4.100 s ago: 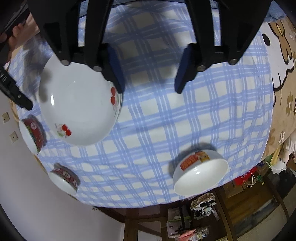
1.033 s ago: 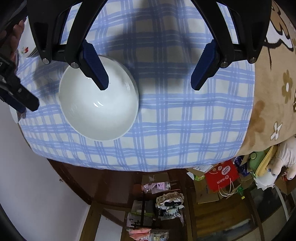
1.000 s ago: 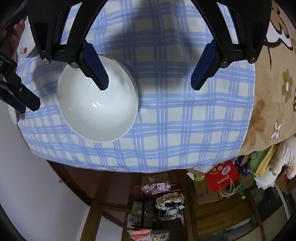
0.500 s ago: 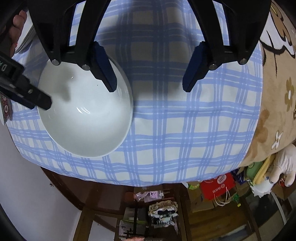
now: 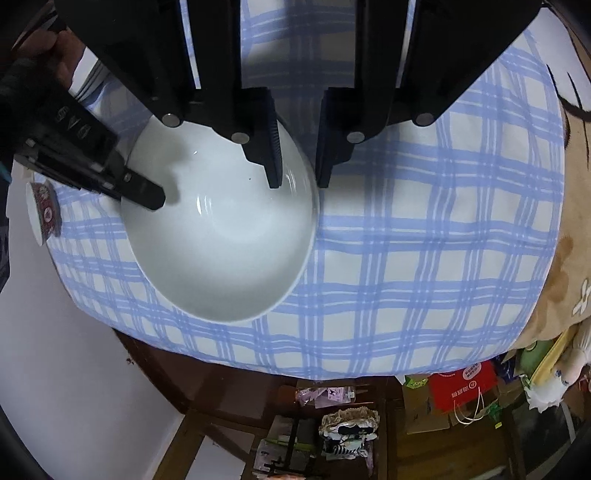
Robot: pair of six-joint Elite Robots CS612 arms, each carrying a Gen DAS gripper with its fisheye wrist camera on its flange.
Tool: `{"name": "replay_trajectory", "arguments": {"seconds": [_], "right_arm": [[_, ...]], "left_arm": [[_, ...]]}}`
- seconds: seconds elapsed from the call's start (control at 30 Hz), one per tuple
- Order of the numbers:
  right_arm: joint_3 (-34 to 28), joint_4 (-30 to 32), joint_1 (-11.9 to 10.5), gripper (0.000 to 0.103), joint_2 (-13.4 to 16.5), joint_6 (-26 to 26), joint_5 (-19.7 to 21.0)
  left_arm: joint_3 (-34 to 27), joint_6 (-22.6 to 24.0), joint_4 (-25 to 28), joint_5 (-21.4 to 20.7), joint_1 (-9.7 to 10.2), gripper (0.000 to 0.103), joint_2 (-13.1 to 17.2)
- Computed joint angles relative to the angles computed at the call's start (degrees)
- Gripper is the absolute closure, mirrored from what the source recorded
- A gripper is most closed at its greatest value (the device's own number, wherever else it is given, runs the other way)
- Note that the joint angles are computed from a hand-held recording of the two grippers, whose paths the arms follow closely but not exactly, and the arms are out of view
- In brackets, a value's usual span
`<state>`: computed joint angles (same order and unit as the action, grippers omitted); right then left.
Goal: Organize plates and bowls
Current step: 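Close the left tool on a white bowl rim while the right tool grips another white bowl, then lift and carry the bowl with the left tool while the right tool carries its bowl over the plates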
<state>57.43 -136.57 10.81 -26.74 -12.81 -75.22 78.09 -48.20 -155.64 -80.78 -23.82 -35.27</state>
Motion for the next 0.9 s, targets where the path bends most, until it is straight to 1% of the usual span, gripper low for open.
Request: {"name": "replay_trajectory", "arguments": {"seconds": [0.03,0.07,0.2,0.27,0.37,0.47,0.6,0.77,0.9], "right_arm": [[0.21,-0.37,0.24,0.091,-0.13,-0.39,-1.22],[0.35,-0.59,0.27,0.091,-0.21,-0.50,-1.60],[1.45,-1.60,-0.04,0.092,-0.78,-0.47,-1.01],[2.53,-2.81,-0.06,0.092,-1.29,-1.24,-1.30],[3.85,-3.74,-0.01,0.092,-2.07,-2.09,-2.10],[4.79,-3.81,-0.42,0.092,-2.74,-1.31,-1.26],[7.38,-5.57,-1.10,0.092,-4.36,-0.04,0.26],[10.68,-8.10,-1.55,0.092,-6.36,0.47,0.08],[12.80,-8.86,-2.23,0.092,-7.51,1.53,0.41]], "left_arm": [[0.22,-0.17,-0.40,-0.05,-0.03,0.086,-0.13],[0.34,0.03,-0.30,-0.03,-0.05,0.086,-0.30],[0.56,1.19,0.76,0.58,-0.36,0.087,-0.86],[0.94,1.28,0.60,1.07,-0.50,0.088,-1.13],[1.72,0.60,-0.14,0.71,-0.71,0.088,-1.64],[3.00,-0.18,-2.12,0.02,-0.81,0.088,-2.38],[4.78,-0.74,-3.94,-0.11,-1.43,0.088,-3.51],[6.17,0.16,-5.45,0.72,-2.47,0.088,-4.55],[6.79,-0.14,-6.57,-0.94,-2.82,0.088,-4.82]]}}
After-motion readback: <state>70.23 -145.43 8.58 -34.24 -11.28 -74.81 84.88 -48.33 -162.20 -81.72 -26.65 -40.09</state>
